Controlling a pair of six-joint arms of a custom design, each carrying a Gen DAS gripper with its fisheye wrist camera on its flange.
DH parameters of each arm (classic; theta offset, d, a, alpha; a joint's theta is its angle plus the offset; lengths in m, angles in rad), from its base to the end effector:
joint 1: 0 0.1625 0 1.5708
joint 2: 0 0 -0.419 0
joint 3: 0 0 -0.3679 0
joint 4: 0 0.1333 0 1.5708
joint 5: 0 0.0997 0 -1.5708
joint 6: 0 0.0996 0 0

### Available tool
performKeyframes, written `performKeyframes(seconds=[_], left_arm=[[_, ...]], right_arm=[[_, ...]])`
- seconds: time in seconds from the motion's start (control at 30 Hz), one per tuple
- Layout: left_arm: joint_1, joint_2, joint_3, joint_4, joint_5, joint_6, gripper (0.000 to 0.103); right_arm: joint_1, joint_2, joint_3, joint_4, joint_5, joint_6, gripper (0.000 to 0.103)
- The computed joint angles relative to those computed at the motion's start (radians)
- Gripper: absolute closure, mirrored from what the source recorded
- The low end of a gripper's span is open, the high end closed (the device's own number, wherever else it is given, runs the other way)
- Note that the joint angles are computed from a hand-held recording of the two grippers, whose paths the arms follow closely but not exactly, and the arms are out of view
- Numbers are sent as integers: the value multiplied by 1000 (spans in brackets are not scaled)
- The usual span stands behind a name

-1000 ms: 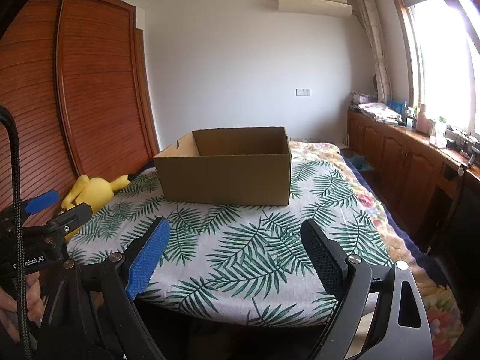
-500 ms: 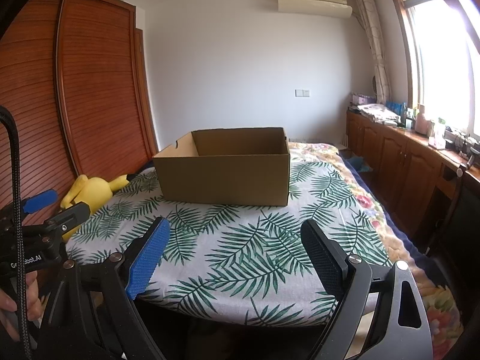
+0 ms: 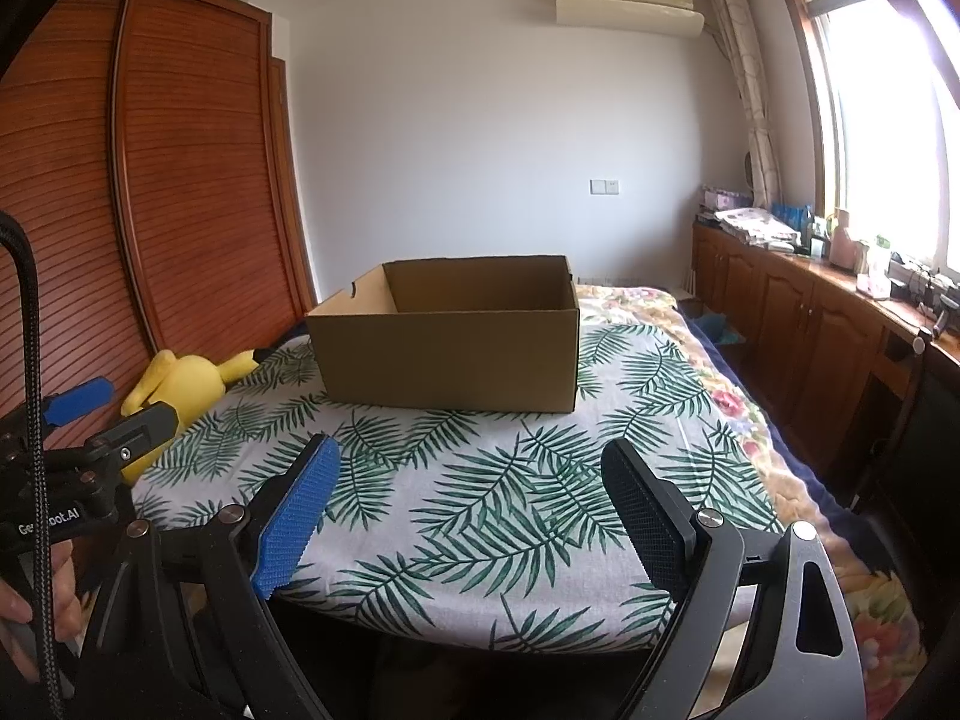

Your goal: Organize snacks

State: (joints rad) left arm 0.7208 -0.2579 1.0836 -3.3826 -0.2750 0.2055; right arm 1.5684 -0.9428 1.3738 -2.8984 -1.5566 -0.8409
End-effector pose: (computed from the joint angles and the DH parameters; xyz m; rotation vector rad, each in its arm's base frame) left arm -0.3988 -0.6554 0.0672 0.2724 1.9126 -1.3410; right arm 0.1330 -0.7208 0.3636 1.0494 -2.3332 1.1301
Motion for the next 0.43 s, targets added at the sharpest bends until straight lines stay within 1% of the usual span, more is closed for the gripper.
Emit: performKeyframes(seconds=[0.43], left_arm=[[-1, -6, 10, 13, -4, -19, 6]], right_arm=[[3, 5, -3, -3, 0, 2, 12]])
